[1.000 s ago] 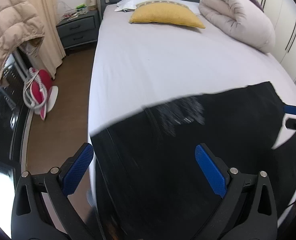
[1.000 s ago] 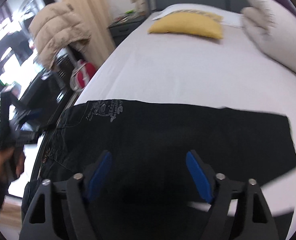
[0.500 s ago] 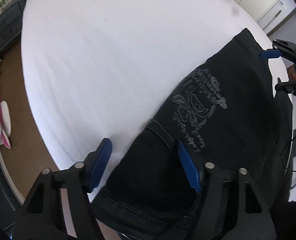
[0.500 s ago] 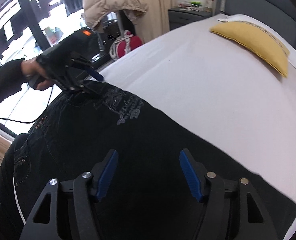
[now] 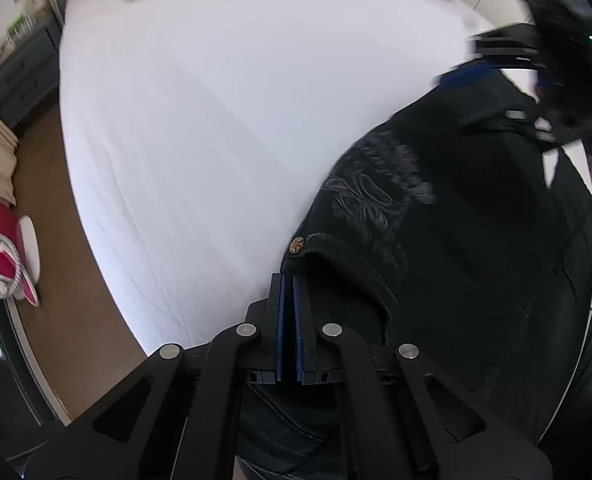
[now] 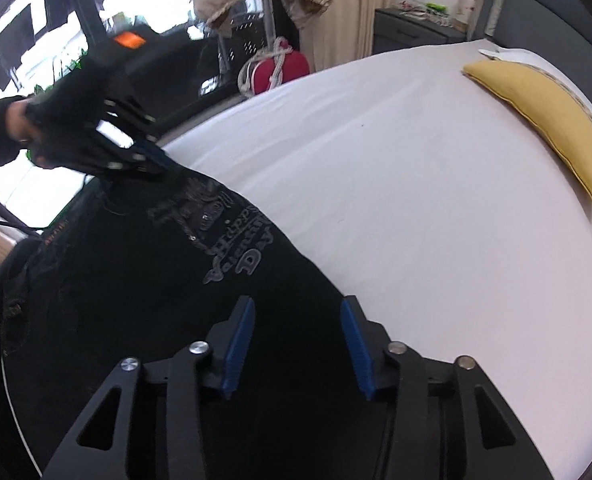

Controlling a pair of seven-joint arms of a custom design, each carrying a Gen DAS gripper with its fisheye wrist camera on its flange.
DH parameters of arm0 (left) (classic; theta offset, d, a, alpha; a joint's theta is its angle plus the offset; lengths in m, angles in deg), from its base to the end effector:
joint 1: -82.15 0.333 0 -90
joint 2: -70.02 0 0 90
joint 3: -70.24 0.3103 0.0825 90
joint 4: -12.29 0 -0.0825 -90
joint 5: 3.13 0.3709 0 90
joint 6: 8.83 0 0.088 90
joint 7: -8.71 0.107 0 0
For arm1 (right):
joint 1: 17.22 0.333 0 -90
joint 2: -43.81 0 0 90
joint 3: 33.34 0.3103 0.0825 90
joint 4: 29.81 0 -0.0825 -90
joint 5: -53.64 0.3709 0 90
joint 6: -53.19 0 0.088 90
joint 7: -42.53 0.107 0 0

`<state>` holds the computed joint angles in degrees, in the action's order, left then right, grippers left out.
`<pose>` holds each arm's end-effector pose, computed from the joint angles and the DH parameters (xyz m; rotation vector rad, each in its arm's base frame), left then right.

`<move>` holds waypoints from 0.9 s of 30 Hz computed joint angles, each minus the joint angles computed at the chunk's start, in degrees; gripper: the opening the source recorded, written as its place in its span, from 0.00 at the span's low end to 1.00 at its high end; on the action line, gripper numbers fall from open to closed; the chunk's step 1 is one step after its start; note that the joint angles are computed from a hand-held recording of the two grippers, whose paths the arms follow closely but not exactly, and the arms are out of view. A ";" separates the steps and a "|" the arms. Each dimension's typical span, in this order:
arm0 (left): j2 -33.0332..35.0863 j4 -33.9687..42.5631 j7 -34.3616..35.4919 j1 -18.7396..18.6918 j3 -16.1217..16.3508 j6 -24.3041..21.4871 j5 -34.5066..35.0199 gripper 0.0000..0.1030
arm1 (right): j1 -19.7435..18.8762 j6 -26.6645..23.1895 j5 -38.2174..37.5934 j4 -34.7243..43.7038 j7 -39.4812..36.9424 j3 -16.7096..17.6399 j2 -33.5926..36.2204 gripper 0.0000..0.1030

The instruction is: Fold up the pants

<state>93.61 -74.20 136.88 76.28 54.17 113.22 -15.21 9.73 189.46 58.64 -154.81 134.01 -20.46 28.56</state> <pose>0.6411 -0.2366 0.4591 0.9839 -2.9242 0.5792 0.3801 0.3295 0.5463 -2.4123 1.2323 -0.2420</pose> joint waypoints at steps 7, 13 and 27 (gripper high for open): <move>-12.28 -17.86 9.58 1.76 -0.34 14.81 -9.35 0.02 | -0.14 -4.47 -1.08 6.47 -2.41 -0.97 6.63 0.45; -15.84 -22.59 11.38 -1.05 0.94 23.37 -9.84 0.02 | 0.31 -9.34 -0.97 12.16 -6.85 -1.88 11.23 0.45; -20.29 -24.21 12.95 -1.39 2.91 24.16 -16.67 0.02 | 0.47 -8.40 2.82 10.89 -6.73 -2.33 8.60 0.04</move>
